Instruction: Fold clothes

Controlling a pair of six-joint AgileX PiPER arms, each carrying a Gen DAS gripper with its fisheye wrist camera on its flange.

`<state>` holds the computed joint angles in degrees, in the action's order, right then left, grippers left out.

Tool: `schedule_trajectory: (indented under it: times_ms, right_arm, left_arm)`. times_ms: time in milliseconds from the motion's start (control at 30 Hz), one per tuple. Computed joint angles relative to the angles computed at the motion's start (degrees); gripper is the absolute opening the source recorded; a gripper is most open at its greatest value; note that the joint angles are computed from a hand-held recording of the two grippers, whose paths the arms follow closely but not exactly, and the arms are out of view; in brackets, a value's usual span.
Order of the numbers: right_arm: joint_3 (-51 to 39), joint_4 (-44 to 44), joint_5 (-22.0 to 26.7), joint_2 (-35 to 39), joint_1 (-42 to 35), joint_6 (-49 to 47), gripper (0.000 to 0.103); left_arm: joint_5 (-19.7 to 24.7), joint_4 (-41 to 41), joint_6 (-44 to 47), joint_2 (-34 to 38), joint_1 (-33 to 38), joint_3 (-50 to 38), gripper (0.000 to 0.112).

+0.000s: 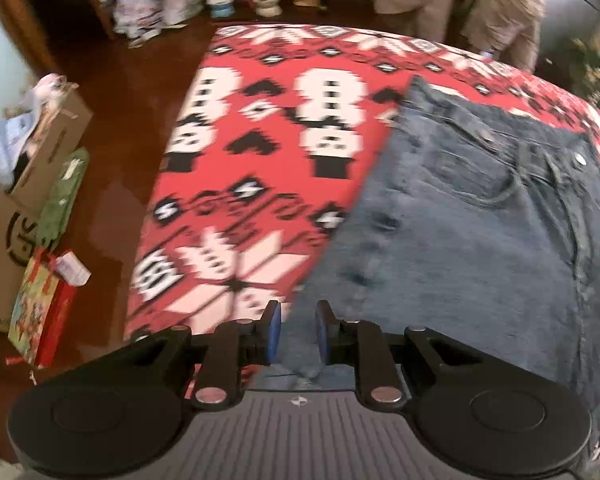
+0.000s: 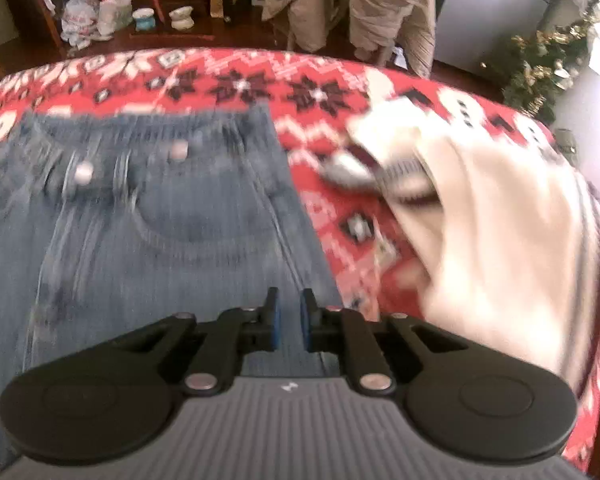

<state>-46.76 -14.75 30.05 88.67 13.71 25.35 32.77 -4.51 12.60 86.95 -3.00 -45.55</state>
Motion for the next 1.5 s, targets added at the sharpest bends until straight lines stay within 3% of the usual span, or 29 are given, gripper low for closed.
schedule_trajectory:
  times_ms: [167,300,467,733,933,1033,1100,1167,1500]
  right_arm:
    - [-9.2,4.4,-1.4,10.1,-2.5,-10.2,0.012]
    - [-7.9,10.3,-1.5,9.2,-4.9,-21.7,0.012]
    - [-1.9,19.2,2.8,2.4,-9.9,-33.6,0.014]
    - [10.9,21.2,11.2,-13.2,-16.1,-39.2,0.014]
    - [17.2,19.5,15.5,-23.3,-17.4,-35.8,0.017]
    - [16.3,19.3,16.5,-24.5,-16.9,-32.3,0.020]
    - [14.8,18.0,16.3,-25.4,-13.6,-26.9,0.020]
    - [13.1,15.2,15.4,-25.7,-8.7,-19.8,0.020]
    - [2.4,6.8,4.0,-7.1,14.4,3.0,0.020]
  left_arm:
    - [0.8,-1.3,-1.6,-0.6,-3.0,0.8,0.018]
    - [1.2,-1.5,-1.9,-0.8,-4.0,1.6,0.018]
    - [1.8,-2.4,-2.1,-0.2,-2.5,1.2,0.018]
    - [2.0,0.1,-1.2,-1.3,-2.3,1.3,0.018]
    - [1.9,1.1,-0.1,-2.4,-2.9,2.2,0.018]
    - [1.5,1.0,-0.1,-2.6,-3.7,2.3,0.018]
    - [0.5,0.9,-0.4,-2.6,-4.7,2.2,0.017]
    - [-0.9,0.5,-0.8,-2.0,-6.0,1.8,0.010]
    - [-8.4,5.0,-9.1,10.6,-14.0,-5.6,0.007]
